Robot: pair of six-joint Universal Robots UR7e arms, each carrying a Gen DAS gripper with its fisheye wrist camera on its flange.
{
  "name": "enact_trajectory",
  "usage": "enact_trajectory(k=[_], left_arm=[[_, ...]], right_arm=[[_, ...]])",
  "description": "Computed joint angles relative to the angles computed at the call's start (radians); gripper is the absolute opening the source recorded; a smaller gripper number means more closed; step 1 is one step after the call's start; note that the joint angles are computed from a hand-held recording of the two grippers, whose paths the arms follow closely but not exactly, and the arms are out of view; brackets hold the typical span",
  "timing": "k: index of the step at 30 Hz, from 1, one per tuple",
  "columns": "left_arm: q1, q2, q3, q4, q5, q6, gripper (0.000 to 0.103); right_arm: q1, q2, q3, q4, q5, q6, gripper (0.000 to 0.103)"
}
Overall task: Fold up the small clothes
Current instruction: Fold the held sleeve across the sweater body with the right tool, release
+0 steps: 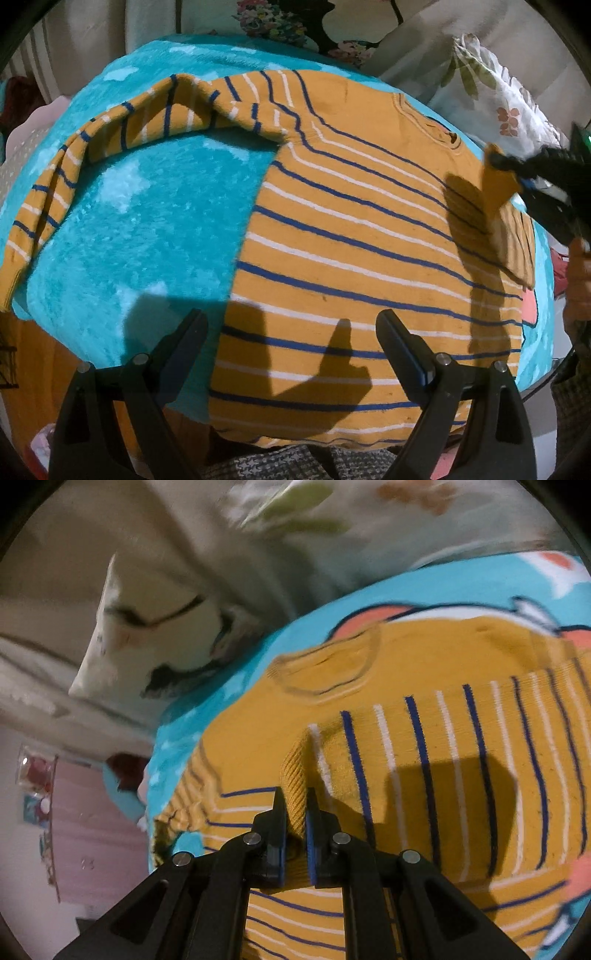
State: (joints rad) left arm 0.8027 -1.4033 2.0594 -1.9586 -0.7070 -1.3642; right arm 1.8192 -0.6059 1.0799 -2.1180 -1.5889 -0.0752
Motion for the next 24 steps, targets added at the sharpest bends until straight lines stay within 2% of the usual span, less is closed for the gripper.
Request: enact_trajectory(k=[8, 12, 14, 16, 18, 20, 22, 24], left_arm=[[-0.003, -0.063, 0.031, 0.044, 0.026, -0.032, 0.092], [-0.004, -0.095, 0.041, 0.043, 0.047, -0.015, 0.092], [-0.001, -0.103, 0.037, 0.033, 0.059, 0.012, 0.092], [0.009, -0.103, 0.026, 0.01, 0.069, 0.048, 0.092], [0.023, -0.098, 0.012, -0.021, 0.071, 0.092, 0.092], [0.043, -0.085, -0.002, -0.09, 0.07, 0.167, 0.092], [0.078, -0.05, -0.036, -0.173, 0.059, 0.265, 0.092], [0.119, -0.006, -0.069, -0.296, 0.025, 0.383, 0.092]], right_arm=[[0.063, 0.175, -0.149, 0.118, 0.072, -0.011, 0.009], [0.084, 0.244, -0.207, 0.161, 0.063, -0.015, 0.009], [0.088, 0.284, -0.245, 0.195, 0.06, -0.012, 0.014], [0.085, 0.32, -0.286, 0.246, 0.071, -0.012, 0.028], [0.075, 0.344, -0.324, 0.304, 0.133, -0.017, 0.029], [0.07, 0.326, -0.308, 0.289, 0.178, -0.035, 0.029], [0.071, 0.281, -0.269, 0.235, 0.177, -0.063, 0.043], [0.067, 0.234, -0.223, 0.155, 0.14, -0.061, 0.05]])
